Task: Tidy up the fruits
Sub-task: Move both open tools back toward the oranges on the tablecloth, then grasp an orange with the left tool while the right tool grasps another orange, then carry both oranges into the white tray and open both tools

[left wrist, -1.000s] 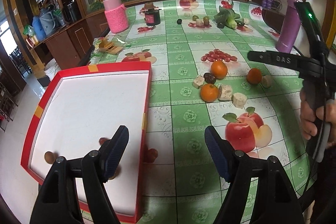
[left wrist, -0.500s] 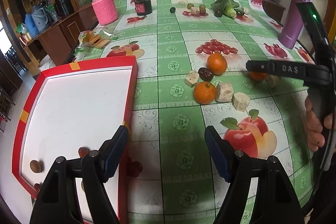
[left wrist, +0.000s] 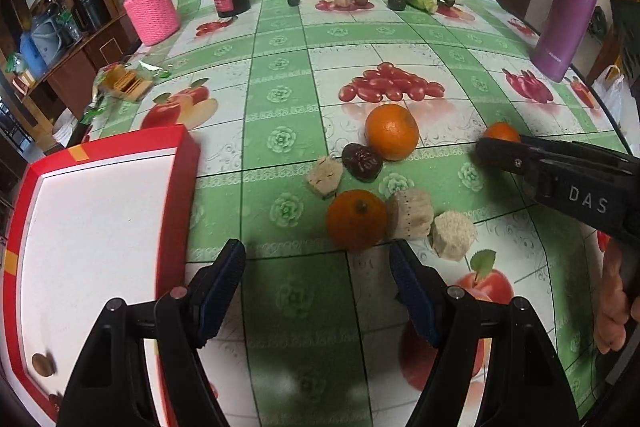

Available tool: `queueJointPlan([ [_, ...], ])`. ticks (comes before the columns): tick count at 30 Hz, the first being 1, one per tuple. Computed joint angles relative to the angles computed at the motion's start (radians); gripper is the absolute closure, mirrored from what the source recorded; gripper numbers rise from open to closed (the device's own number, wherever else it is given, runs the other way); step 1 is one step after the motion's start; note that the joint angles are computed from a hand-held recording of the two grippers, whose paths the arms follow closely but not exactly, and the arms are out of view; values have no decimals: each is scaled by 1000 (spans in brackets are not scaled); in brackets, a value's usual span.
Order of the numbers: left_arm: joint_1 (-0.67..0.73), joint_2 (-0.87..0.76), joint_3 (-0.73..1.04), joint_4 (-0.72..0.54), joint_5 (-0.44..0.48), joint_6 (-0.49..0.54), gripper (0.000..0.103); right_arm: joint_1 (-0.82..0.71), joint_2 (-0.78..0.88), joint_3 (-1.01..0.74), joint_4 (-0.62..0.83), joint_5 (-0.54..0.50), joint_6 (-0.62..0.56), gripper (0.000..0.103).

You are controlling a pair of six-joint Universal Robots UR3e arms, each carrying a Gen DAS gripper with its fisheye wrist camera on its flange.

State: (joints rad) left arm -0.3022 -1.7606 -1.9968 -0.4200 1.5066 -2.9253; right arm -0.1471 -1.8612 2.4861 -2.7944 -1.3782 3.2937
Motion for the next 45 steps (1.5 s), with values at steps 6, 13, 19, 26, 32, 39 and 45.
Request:
queueJointPlan([
  [6,4,-42,35,5,-42,-8,33,1,3,0,-4,2,12,69],
  [13,28,-25,-1,49,-121,-2,74,20,20,0,-34,-20,17,69],
  [19,61,98,-95,69,-135,1,75,30,13,19,-92,-40,34,69],
  [26,352,510,-302,7,-285,115,74,51,-36,80,-282,37,90,69],
  [32,707,676,-392,-61,-356,230,75,320,251,-112,-484,-30,246,69],
  [39,871,581,-422,-3,-339,265,75,628,651,-639,-347,-104,304,69],
  [45,923,531,-433,13,-344,310,75,758,888,-1025,-110,-140,307,69],
])
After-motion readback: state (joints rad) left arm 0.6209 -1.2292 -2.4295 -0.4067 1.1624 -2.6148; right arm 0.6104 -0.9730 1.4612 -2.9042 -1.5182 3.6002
